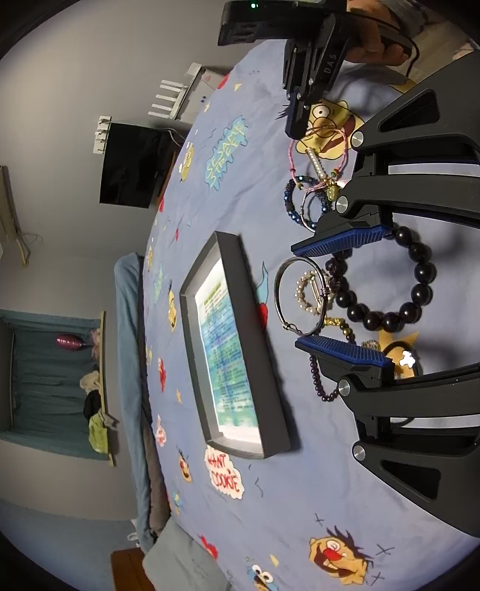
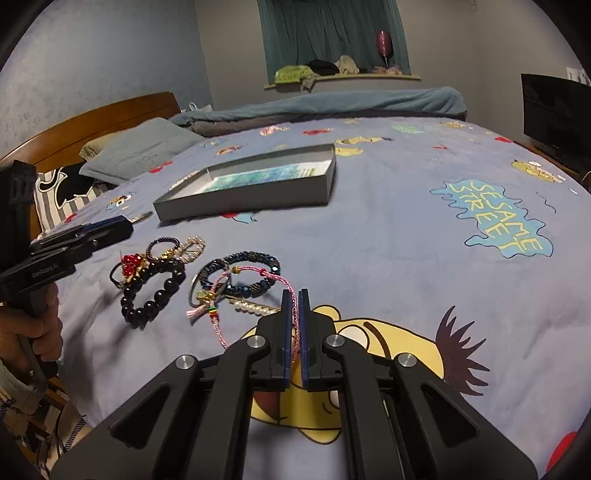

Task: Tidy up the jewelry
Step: 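Carry both bracelets into the gray box and open both tools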

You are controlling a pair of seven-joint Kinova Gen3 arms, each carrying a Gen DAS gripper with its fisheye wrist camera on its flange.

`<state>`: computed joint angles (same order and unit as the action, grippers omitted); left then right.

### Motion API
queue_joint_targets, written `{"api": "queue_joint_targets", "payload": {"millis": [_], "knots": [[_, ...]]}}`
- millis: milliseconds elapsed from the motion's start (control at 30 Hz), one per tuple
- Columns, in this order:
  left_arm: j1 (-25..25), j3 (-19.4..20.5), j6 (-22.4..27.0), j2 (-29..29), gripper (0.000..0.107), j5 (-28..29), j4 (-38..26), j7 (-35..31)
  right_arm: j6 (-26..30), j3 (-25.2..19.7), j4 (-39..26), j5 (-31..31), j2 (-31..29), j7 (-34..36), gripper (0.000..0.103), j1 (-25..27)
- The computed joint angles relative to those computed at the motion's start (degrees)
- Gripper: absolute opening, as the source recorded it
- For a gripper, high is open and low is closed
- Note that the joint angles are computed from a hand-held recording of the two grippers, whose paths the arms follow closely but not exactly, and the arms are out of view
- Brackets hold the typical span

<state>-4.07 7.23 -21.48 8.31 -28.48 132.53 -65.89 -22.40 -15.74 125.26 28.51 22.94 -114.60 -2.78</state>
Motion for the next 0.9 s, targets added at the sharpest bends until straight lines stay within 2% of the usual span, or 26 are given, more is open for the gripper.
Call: {"api": "queue_joint_targets", "payload": {"millis": [33,233,333,467,500,700,900], "knots": [[-0.03,0.02,0.06,0.0,0.046,-0.06,-0.04,0.08,0.31,-1.01,-0.1,0.1,0.24,0.15,0.003,0.93],[-0.27,0.04,0.13,-0.01,0.046,-0.6,-0.08,0.32,0.29,-0.6,0.45,1.03,0.79,-0.63,0.004,0.78],[-0.2,-0.02,0.09,0.0,0.046,-0.45,-0.06,0.26,-0.09,-0.92,0.71,1.43,1.1,-1.07,0.01,1.3],[-0.33,0.08,0.08,0.03,0.046,-0.67,-0.07,0.46,-0.17,-3.5,0.08,5.49,1.83,-3.77,0.008,4.11],[-0.47,0.12,0.06,0.08,0.046,-0.87,-0.18,0.71,-0.78,-3.39,0.13,5.88,1.59,-3.86,0.002,4.06],[-1.12,0.2,0.51,1.0,0.046,-1.22,-1.61,0.83,-3.48,-1.53,-0.54,6.86,-1.61,-4.73,0.002,2.06],[-2.82,1.21,1.86,1.98,0.046,-2.97,-4.61,2.42,-3.29,-0.63,-5.49,12.37,-4.19,-9.52,0.002,1.14]]}}
